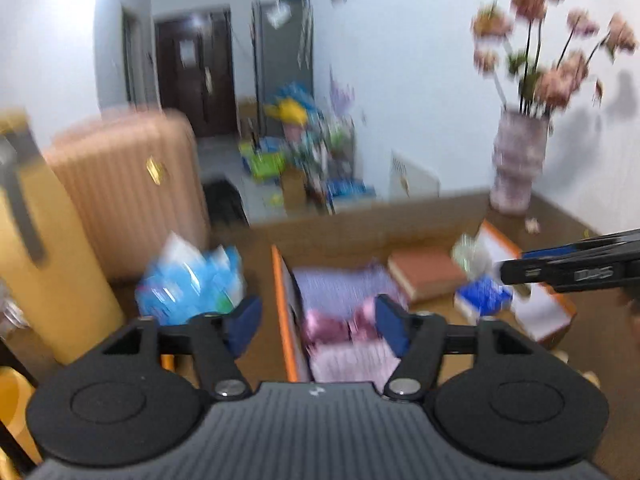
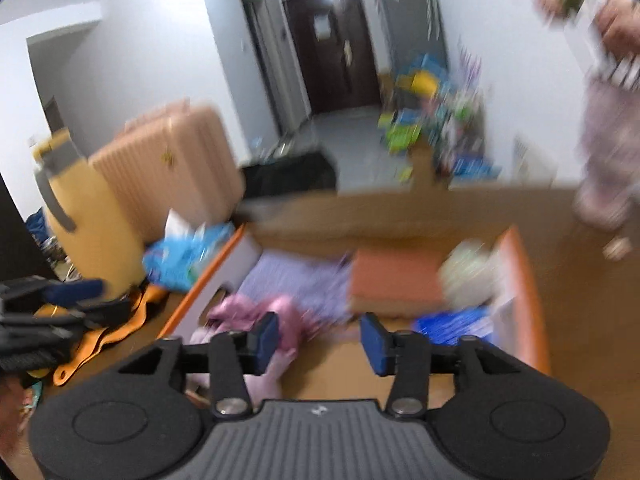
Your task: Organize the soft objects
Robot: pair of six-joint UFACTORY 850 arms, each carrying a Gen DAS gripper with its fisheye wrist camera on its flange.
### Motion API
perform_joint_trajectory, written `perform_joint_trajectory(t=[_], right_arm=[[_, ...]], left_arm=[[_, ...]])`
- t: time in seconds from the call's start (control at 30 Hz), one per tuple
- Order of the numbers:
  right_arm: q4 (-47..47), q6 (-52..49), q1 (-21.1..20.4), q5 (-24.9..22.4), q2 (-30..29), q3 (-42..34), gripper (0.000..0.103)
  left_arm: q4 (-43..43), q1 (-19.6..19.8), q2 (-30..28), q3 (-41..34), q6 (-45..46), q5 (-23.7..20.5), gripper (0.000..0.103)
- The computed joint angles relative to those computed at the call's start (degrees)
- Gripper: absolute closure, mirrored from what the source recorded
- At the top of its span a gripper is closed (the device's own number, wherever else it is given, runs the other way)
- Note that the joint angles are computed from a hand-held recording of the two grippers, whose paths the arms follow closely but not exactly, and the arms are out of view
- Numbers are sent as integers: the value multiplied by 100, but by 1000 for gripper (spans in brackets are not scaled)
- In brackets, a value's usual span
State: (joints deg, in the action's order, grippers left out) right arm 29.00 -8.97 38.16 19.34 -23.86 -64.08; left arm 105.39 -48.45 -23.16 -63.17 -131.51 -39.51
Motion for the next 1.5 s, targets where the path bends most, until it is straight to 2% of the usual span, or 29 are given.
perform_joint_trajectory(t=[0.07,0.13,0.2,0.3,0.6,0.77,0.93,1.07,1.17,1.27,1.33,1.4,1.5], right_arm=[[623,-834,80,670,517,552,34],[801,-1154,150,1229,871,968,12],[859,-1246,238,1757,1156,1357,9],[959,-1322,336,2145,1398,1710,7],[1327,-1502,689,2596,1790,2138,6],[1365,-1132,1064,3249,1973,2703,6],[1428,-654,1839,4180,1954,3588,6],[1787,-213,2587,4689,1704,4038,6],[1850,409,2830,4652,1567,4163,5],[1652,568,2739,4429,1508,4150,6],[1917,462,2695,4402,1408,4028,6],[1810,659,2524,4327,1327,3957,6],[1473,1088,2077,3872,1103,3697,6]], left_arm=[[150,-204,224,207,-140,-536,14],[263,-425,325,369,-371,-1152,6],[213,-642,315,421,-396,-1671,3],[201,-857,273,429,-346,-1992,2],[108,-1260,433,539,-419,-2294,0],[92,-1553,496,982,-1103,-2591,0],[-38,-2096,406,1525,-1992,-2698,0],[-297,-2640,185,1774,-2575,-2974,0],[-265,-2758,151,1884,-2989,-2646,0],[-393,-2662,59,1741,-2758,-2391,0],[-264,-2561,28,1682,-2796,-2328,0],[-90,-2459,-10,1624,-2866,-2224,0],[-17,-2285,-162,1443,-2749,-1986,0]])
